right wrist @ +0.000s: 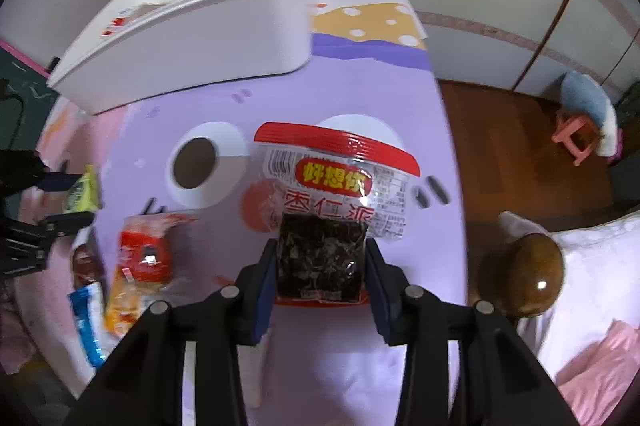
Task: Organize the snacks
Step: 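Grasp the green snack pack with the left tool while the right tool grasps the red date-nut bag, then lift both packs over the white tray and open both tools to drop them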
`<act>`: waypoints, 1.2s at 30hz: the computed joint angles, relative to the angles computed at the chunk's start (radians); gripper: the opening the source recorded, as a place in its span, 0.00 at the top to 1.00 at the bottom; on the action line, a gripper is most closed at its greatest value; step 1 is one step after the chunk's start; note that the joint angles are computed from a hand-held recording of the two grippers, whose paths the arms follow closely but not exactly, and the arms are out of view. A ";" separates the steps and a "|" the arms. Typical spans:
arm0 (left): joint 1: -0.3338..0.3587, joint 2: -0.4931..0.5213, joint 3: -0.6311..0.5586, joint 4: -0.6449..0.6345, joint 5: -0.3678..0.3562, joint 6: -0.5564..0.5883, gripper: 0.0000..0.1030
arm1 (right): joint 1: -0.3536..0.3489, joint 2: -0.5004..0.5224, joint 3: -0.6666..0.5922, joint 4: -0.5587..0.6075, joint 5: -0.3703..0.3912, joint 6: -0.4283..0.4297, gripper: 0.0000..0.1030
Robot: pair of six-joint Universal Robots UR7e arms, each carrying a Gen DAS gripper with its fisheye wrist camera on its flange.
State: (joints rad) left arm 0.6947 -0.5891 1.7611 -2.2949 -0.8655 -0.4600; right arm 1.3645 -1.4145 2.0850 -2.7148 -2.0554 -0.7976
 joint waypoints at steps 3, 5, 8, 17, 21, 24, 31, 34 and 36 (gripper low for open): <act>-0.017 -0.019 0.035 -0.018 0.012 -0.102 0.65 | 0.002 -0.027 0.017 0.036 0.032 0.016 0.61; -0.031 -0.041 0.067 -0.037 0.022 -0.174 0.65 | 0.009 -0.047 0.031 0.046 0.048 0.017 0.61; -0.058 -0.092 0.128 -0.082 0.023 -0.273 0.65 | 0.022 -0.089 0.051 0.077 0.089 0.023 0.61; -0.178 -0.295 0.240 -0.031 0.075 -0.486 0.65 | 0.141 -0.209 0.070 0.155 0.189 0.018 0.61; -0.235 -0.352 0.169 0.064 0.171 -0.500 0.65 | 0.253 -0.240 0.034 0.160 0.241 0.030 0.61; -0.258 -0.370 0.076 0.174 0.250 -0.521 0.65 | 0.346 -0.238 -0.016 0.142 0.259 0.045 0.61; -0.263 -0.359 -0.144 0.341 0.405 -0.538 0.65 | 0.532 -0.142 -0.194 0.006 0.245 0.097 0.61; -0.246 -0.331 -0.230 0.372 0.462 -0.517 0.65 | 0.570 -0.072 -0.265 -0.045 0.228 0.106 0.61; -0.224 -0.306 -0.274 0.349 0.479 -0.486 0.65 | 0.579 -0.036 -0.303 -0.040 0.204 0.124 0.61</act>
